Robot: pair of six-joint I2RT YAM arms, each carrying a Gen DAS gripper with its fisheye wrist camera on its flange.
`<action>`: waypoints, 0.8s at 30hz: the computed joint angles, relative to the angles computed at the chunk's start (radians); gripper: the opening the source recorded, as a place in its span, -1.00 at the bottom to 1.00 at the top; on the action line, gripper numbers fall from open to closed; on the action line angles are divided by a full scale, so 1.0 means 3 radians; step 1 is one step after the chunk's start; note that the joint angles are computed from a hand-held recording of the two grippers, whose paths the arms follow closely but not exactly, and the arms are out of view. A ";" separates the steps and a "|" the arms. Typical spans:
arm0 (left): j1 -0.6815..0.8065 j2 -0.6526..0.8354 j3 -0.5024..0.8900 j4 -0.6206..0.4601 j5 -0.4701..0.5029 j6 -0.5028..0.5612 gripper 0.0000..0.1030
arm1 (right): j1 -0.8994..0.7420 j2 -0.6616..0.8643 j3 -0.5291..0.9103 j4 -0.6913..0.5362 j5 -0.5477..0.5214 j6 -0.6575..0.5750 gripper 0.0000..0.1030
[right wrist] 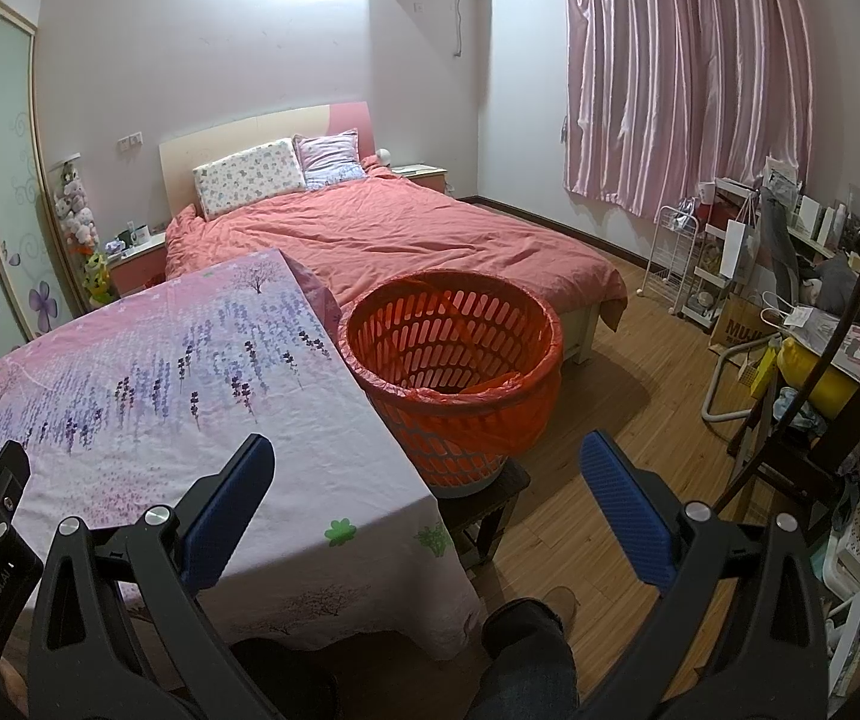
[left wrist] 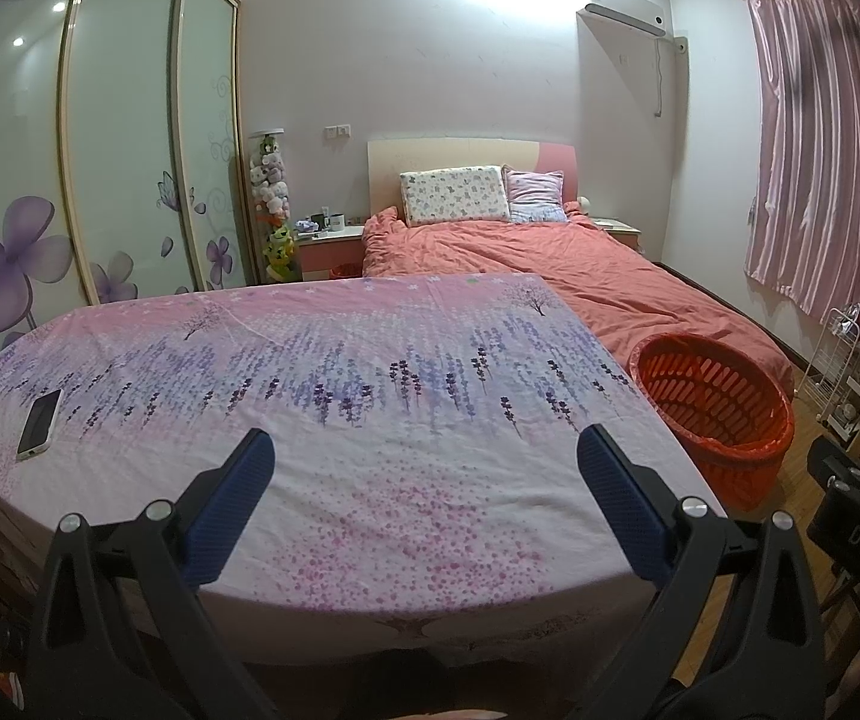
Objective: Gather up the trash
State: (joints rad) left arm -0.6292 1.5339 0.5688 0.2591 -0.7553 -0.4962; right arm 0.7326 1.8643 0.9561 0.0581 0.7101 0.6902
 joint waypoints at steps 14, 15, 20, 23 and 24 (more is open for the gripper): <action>-0.0004 0.0037 -0.0019 0.0040 0.0013 -0.0002 0.92 | -0.0007 -0.0004 0.0001 -0.0005 -0.0007 -0.0004 0.96; -0.0011 0.0038 -0.0022 0.0038 0.0008 -0.0009 0.92 | -0.0007 -0.0002 0.0001 -0.0003 -0.0006 -0.0006 0.96; -0.0003 0.0037 -0.0012 0.0030 0.0011 -0.0006 0.92 | -0.0009 -0.0004 0.0000 0.0000 -0.0007 -0.0011 0.96; -0.0010 0.0040 -0.0024 0.0031 0.0005 -0.0019 0.92 | -0.0012 -0.0006 0.0002 -0.0005 -0.0012 -0.0010 0.96; 0.0004 0.0048 -0.0027 0.0047 0.0022 -0.0007 0.92 | -0.0013 -0.0005 0.0002 -0.0003 -0.0013 -0.0013 0.96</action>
State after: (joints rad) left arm -0.6281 1.5483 0.5608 0.2733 -0.7488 -0.4983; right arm 0.7288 1.8628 0.9566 0.0572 0.7063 0.6864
